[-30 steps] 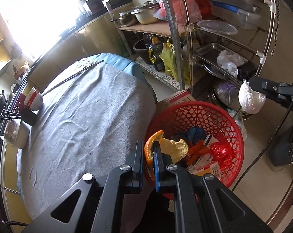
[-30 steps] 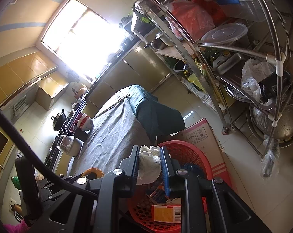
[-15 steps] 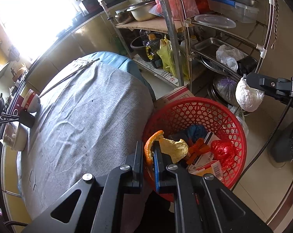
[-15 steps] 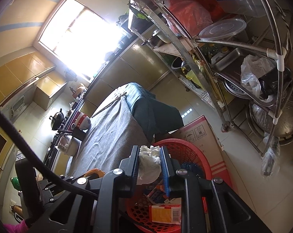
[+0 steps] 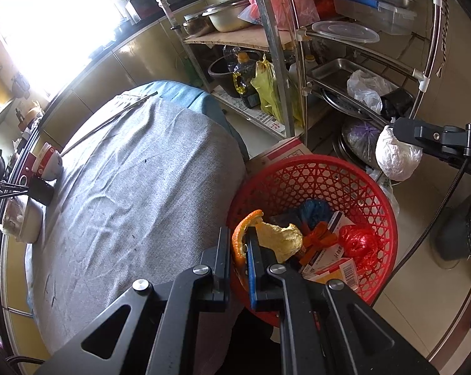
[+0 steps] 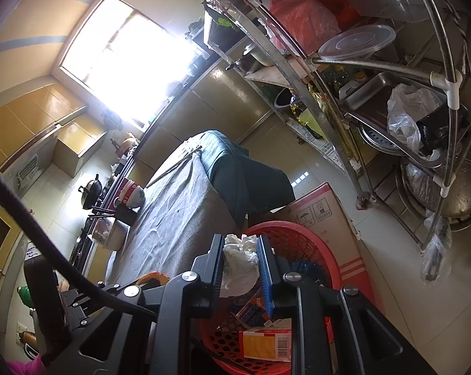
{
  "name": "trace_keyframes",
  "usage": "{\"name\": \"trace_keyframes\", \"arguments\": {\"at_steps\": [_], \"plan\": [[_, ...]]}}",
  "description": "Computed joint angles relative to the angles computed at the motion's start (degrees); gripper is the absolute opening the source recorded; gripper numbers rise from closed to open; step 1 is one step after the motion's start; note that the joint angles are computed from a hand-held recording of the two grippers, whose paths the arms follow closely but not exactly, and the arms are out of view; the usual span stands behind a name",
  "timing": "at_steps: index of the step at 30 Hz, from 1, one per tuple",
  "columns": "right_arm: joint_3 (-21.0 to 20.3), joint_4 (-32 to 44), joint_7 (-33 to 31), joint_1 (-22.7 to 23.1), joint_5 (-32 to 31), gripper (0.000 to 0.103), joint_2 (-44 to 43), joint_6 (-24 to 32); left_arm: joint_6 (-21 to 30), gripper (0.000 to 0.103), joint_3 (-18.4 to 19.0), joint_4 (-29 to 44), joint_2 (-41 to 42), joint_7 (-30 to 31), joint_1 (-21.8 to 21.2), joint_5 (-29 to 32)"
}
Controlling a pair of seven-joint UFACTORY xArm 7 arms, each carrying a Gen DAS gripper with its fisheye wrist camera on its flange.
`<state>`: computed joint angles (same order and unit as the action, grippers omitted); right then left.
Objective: Collect trash
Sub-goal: 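Open the left tool over the red basket while the right tool releases the tissue there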
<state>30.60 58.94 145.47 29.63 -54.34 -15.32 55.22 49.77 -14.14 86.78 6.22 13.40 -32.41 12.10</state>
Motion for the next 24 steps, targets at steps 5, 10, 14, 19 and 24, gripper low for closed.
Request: {"name": "trace_keyframes", "arguments": {"at_steps": [5,10,14,19,24], "plan": [[-0.22,0.04,-0.06,0.03,-0.09,0.023,0.16,-0.37,-0.02,0.009,0.01,-0.01,0.02,0.10,0.05,-0.08],[-0.38,0.00,-0.34,-0.03,-0.11,0.023,0.20,-0.57,0.16,0.010,0.04,0.27,0.23,0.16,0.07,-0.17],[-0.46,-0.03,-0.31,-0.08,-0.16,0.023,0.29,-0.82,0.17,0.009,0.02,0.23,0.29,0.07,-0.03,-0.09],[-0.66,-0.14,-0.09,-0.15,-0.33,0.023,0.43,-1.35,0.44,0.009,0.04,0.48,0.62,-0.10,-0.15,-0.07],[-1.03,-0.21,0.21,-0.33,-0.80,0.023,0.84,-2.32,0.92,0.010,0.03,0.88,1.14,0.58,-0.10,-1.10]]}}
